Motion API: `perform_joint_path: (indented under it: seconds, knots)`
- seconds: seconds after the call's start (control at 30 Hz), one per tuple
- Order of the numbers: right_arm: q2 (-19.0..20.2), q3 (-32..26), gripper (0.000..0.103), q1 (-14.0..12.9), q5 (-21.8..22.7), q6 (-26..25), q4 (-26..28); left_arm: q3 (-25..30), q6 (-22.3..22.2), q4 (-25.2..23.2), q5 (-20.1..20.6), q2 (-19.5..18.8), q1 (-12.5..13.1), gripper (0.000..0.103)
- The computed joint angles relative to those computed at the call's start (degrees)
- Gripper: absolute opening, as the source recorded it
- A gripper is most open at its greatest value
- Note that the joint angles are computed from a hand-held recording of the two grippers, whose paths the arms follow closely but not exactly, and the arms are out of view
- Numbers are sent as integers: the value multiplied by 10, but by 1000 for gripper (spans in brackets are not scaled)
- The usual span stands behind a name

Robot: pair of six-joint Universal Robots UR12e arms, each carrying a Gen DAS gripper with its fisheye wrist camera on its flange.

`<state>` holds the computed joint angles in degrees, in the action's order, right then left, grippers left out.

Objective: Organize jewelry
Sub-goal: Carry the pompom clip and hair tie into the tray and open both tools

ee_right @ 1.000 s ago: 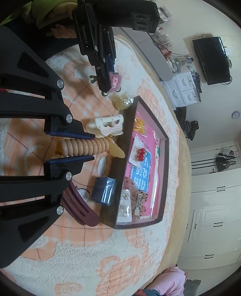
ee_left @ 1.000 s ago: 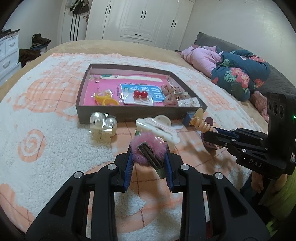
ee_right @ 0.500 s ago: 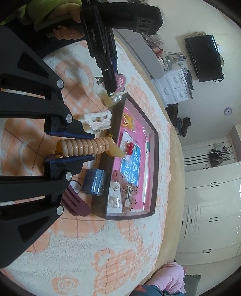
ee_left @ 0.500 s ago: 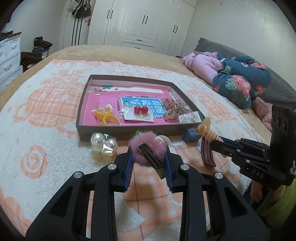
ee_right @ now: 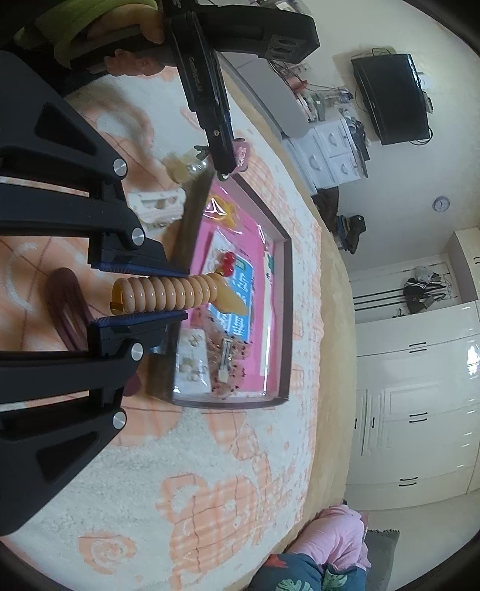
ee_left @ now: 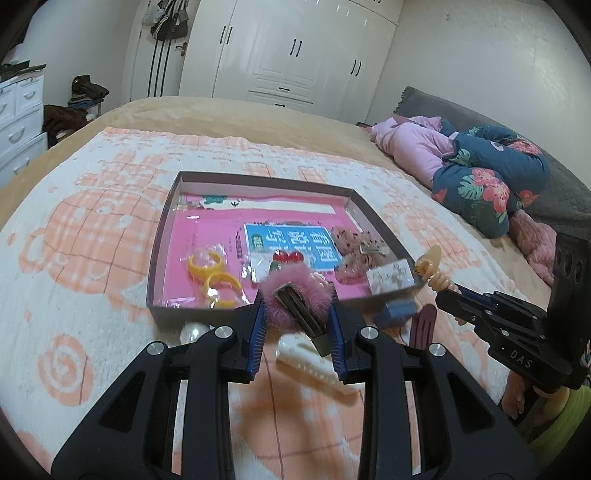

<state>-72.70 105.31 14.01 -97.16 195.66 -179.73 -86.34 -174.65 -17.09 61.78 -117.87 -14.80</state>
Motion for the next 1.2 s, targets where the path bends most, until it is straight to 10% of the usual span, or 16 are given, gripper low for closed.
perform_joint_path:
  seconds: [1.2]
  knots:
    - [57, -97, 17, -30, 15, -13, 39, 133, -22, -74, 57, -83, -14, 21]
